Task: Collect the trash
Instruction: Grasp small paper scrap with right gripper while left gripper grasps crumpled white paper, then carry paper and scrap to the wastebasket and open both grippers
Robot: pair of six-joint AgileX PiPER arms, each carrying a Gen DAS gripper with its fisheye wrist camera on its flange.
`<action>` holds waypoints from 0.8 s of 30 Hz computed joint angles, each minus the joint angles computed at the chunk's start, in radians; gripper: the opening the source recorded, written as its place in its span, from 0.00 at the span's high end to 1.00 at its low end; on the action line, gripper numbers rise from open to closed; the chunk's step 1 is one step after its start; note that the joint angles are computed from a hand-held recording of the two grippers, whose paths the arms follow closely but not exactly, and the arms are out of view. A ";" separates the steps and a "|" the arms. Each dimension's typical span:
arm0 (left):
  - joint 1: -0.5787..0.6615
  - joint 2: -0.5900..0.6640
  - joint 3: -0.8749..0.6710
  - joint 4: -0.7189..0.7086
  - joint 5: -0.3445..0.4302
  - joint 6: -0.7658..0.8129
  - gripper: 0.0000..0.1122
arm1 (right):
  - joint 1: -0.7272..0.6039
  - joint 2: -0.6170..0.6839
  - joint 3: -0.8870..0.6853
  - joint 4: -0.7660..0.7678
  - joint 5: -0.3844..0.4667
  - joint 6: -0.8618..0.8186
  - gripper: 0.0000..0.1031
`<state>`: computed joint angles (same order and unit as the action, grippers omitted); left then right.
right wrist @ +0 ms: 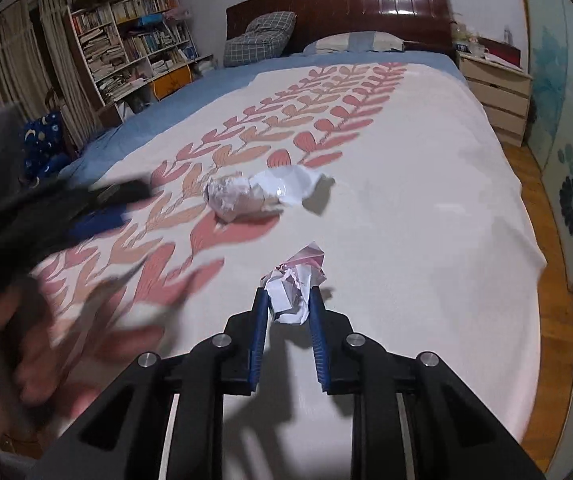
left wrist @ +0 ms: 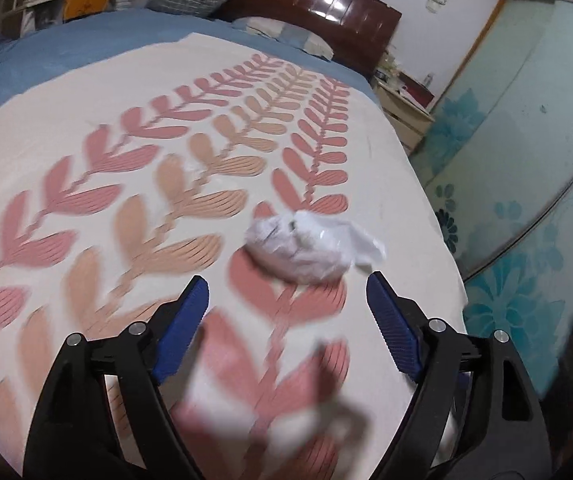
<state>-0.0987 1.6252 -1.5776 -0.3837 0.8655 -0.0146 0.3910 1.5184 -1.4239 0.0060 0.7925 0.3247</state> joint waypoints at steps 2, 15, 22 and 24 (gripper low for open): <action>-0.028 0.073 -0.058 0.019 -0.002 -0.042 0.27 | -0.015 -0.048 0.061 0.027 -0.006 -0.007 0.79; -0.043 0.260 -0.217 0.016 0.072 -0.145 0.43 | -0.034 -0.118 0.138 0.057 -0.007 -0.033 0.79; -0.107 0.152 -0.163 0.179 0.075 -0.186 0.57 | -0.045 -0.164 0.130 0.043 0.028 -0.013 0.79; -0.141 0.086 -0.131 0.245 0.081 -0.207 0.57 | -0.053 -0.188 0.127 0.043 0.043 -0.010 0.79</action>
<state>-0.2395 1.7108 -1.7086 -0.1387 0.9461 -0.2220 0.3384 1.3299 -1.2971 0.0492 0.8355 0.3147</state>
